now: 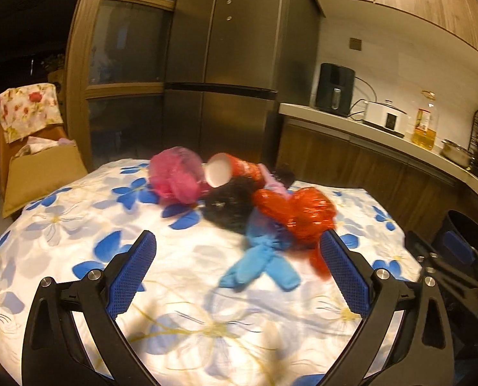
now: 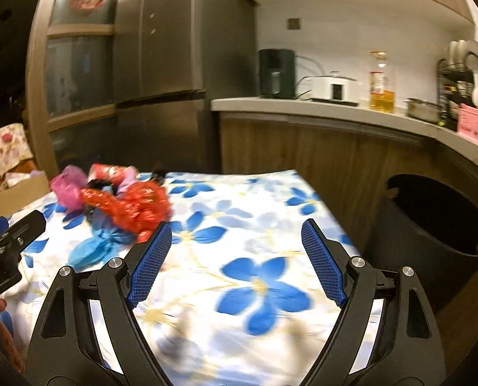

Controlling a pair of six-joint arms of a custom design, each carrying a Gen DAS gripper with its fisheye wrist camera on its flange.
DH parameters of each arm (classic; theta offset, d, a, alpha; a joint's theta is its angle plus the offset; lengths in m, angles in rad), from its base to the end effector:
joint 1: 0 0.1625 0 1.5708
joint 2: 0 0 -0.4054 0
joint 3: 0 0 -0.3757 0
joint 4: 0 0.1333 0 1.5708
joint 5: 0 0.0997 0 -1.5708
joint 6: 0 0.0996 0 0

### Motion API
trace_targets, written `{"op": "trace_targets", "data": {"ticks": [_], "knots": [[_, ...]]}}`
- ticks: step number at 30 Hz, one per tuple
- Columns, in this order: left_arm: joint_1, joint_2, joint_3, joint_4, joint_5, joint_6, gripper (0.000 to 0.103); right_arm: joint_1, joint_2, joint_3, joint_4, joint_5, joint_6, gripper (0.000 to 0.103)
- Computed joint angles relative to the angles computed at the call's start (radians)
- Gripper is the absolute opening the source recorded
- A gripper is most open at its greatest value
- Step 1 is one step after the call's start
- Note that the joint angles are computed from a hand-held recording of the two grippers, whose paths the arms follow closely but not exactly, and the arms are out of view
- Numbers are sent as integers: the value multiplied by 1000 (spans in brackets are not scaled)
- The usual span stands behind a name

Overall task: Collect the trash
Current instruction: 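Move both open grippers back toward the trash on the table, then grasp the red plastic bag with the right gripper while the left grasps the blue bag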

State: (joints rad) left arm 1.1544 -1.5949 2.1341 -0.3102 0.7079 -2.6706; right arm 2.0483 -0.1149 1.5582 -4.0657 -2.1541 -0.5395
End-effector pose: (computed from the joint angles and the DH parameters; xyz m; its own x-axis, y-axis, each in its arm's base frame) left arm 0.0483 -0.4074 0.2631 -0.7549 -0.2744 -0.5956 0.4875 0.3727 -0.7896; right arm 0.3326 -0.4721 -0.1184 -0.7074 -0.1911 0.6805 -0.6893 0.3992 -0.6045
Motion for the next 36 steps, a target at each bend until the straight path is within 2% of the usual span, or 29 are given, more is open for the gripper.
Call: {"op": "trace_targets", "data": {"ticks": [9,15,17,20,22,25,31,36], "knots": [[48,-17,-18,4,16,9,97,6,78,-183,214,60,32,82],[72,-10,-34,30,35,-15,97,10,121,-277,313,56,34,82],[78,-5,-40,38,42,-18,97,11,130,-296,337,51,27,79],[80,-4,-39,39,45,-18,97,14,147,-325,384,36,9,66],[81,-7,-35,36,50,-22,97,11,148,-328,406,33,14,51],[84,-10,-36,39,52,-26,97,5,141,-318,416,47,21,43],[78,-10,-35,37,42,-12,97,1,127,-285,388,77,16,30],[72,15,-51,53,33,-2,97,2,89,-206,296,93,25,28]]}}
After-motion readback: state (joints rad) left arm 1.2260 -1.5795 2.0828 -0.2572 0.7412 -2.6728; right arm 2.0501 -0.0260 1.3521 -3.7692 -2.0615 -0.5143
